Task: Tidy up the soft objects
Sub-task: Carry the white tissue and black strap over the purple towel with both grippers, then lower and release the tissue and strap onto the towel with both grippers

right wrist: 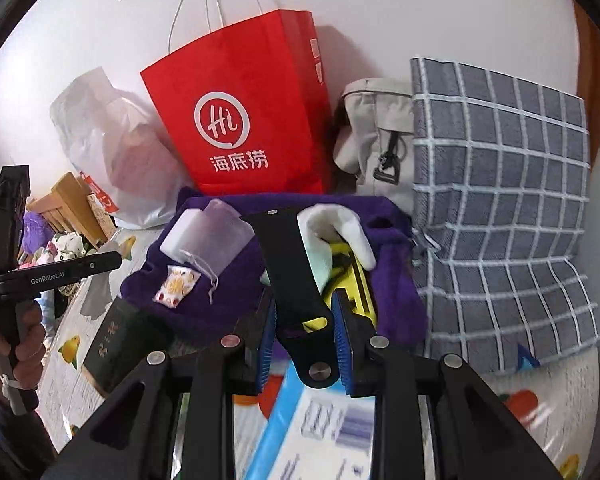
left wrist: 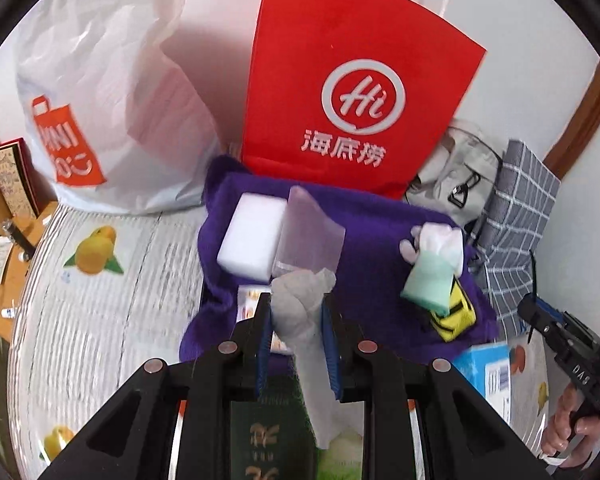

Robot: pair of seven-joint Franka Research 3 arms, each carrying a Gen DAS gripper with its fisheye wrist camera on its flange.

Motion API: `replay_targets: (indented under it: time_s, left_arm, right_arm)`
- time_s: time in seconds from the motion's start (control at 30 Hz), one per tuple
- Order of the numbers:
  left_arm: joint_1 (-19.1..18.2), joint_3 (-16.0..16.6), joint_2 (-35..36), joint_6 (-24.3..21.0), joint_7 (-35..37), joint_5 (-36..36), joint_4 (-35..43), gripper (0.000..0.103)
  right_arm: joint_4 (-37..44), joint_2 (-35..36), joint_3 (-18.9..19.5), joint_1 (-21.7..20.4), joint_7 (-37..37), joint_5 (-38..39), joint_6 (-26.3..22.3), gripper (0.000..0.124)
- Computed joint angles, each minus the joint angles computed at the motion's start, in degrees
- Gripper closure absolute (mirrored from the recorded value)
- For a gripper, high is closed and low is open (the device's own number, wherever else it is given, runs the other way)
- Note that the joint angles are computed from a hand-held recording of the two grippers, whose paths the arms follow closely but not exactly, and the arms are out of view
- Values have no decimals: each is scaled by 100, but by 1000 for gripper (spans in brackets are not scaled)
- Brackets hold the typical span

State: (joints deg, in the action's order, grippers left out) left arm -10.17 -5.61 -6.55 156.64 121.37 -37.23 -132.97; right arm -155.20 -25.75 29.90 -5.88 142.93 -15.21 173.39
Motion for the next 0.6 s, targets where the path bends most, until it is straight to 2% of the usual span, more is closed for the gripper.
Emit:
replay_targets:
  time_s: [0.13, 0.33, 0.5, 0.6]
  left_arm:
    - [85, -104, 372, 165, -374, 350, 326, 81]
    - [326, -319, 950, 117, -702, 684, 807, 80]
    - [548, -513, 1324, 94, -989, 1051, 1052, 80]
    - [668, -609, 1517, -47, -1076, 1137, 1206, 80]
  right_arm:
    - [321, 452, 141, -325, -73, -314, 107, 97]
    - [716, 1186, -12, -383, -66, -860, 174, 97]
    - [852, 1686, -744, 239, -416, -822, 143, 97]
    - [848, 1829, -1304, 801, -976, -321, 16, 97]
